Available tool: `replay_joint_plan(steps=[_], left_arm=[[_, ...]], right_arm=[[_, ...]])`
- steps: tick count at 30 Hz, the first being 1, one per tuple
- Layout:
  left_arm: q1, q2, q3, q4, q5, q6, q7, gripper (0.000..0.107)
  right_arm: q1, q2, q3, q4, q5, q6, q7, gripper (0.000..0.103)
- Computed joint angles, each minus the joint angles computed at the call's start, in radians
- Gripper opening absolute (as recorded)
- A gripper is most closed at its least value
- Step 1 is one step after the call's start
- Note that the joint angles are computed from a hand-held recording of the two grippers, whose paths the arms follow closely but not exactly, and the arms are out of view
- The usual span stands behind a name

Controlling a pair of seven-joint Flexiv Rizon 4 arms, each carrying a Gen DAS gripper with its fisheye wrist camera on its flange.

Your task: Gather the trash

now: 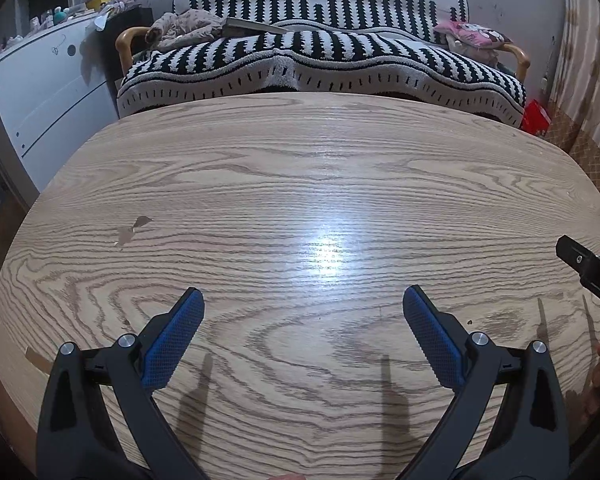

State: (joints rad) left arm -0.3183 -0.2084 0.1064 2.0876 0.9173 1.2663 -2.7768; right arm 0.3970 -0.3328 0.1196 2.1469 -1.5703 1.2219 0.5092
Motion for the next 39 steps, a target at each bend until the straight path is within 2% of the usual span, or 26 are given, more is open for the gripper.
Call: replay_joint_plan(steps=[27, 39], left_arm=[[-0.006, 0.003, 0.002, 0.006, 0.002, -0.018, -0.036, 0.097], [-0.009, 0.0, -0.014, -0.002, 0.001, -0.021, 0.007, 0.097]], right_arm=[[0.003, -0.005, -0.002, -0.002, 0.01, 0.002, -0.028, 0.096], [0.001, -0.005, -0.005, 0.003, 0.028, 0.012, -0.068, 0.096]])
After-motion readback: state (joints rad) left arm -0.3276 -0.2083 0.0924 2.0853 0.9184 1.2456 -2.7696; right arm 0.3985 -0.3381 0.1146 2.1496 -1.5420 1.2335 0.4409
